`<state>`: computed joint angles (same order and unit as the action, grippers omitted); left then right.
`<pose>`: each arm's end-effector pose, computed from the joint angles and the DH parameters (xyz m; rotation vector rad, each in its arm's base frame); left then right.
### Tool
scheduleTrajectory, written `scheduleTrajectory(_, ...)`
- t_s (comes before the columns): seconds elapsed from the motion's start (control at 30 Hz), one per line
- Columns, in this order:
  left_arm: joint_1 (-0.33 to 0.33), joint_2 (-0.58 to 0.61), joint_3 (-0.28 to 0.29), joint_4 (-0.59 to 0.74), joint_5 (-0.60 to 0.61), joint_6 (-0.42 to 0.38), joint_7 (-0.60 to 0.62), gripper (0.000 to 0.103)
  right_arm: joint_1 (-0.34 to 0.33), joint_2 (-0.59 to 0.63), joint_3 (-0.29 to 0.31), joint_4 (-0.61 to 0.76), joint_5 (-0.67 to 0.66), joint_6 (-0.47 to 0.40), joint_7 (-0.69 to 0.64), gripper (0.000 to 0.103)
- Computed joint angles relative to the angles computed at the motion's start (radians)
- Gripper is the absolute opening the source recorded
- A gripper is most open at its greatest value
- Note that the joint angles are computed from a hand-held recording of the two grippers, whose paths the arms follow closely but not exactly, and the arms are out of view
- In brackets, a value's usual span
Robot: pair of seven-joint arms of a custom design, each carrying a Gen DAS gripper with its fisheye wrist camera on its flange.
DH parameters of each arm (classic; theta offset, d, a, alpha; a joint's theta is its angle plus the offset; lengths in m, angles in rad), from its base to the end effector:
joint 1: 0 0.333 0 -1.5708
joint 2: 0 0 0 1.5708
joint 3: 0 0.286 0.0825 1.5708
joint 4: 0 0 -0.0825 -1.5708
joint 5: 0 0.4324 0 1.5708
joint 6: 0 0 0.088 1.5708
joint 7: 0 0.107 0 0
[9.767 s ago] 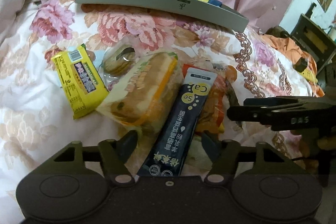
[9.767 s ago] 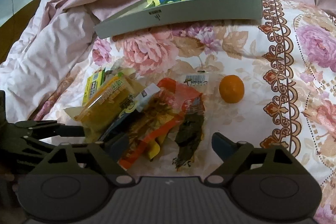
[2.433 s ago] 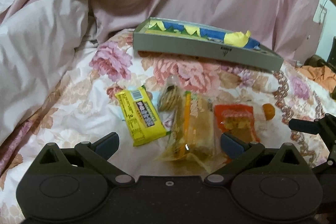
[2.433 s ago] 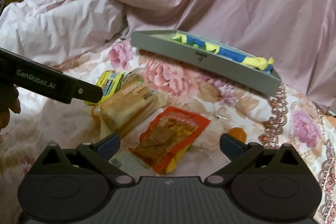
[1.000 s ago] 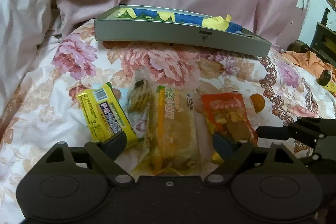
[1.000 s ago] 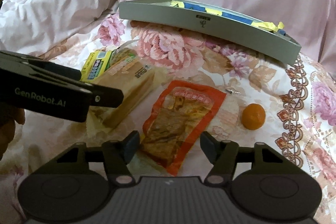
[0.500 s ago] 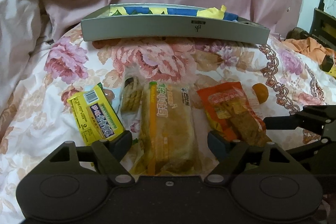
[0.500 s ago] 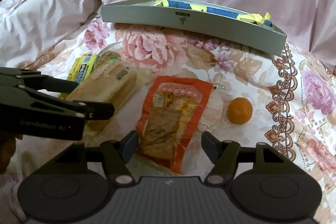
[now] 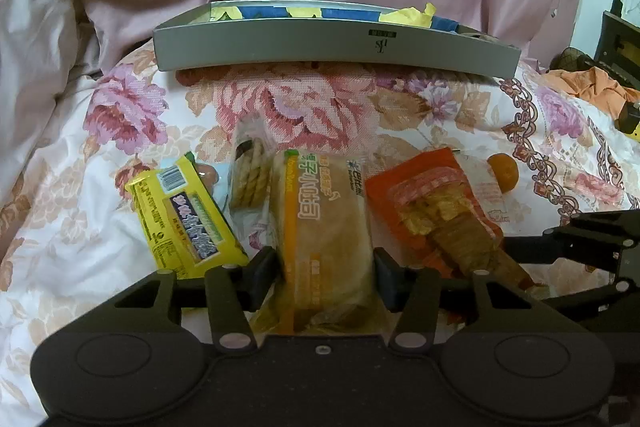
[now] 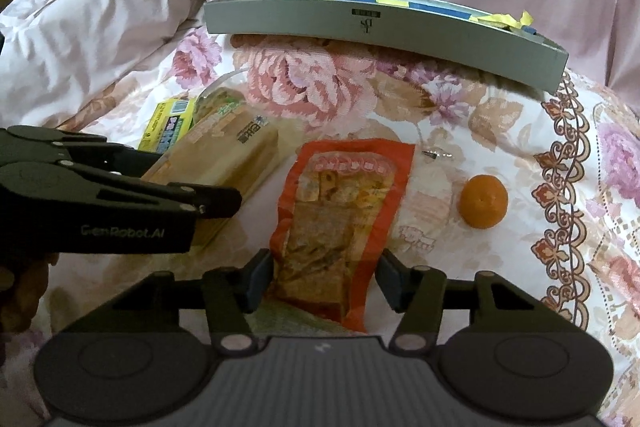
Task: Organize snacks
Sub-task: 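Grasp the bread loaf with the left tool while the right tool grasps the red snack pack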
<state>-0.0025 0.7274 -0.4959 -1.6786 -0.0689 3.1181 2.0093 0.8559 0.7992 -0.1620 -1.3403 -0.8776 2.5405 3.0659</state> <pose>0.6834 -0.3005 0.2522 -1.1954 2.3348 -1.0617 0.5843 0.5352 0.2468 -1.6798 1.8147 -0.7616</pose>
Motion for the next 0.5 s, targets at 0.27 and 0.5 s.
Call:
scheduleTrajectory(0.27,0.015,0.0,-0.016,-0.012,-0.003,0.022,-0.015,0.051,0.025,0.007,-0.016,0.015,-0.046,-0.032,-0.004,0.046)
scheduleTrajectory(0.5,0.056,0.004,-0.061,-0.028,0.006,0.031,-0.018,0.05,0.048,0.008,-0.033,0.019,-0.111,-0.063,0.018,0.046)
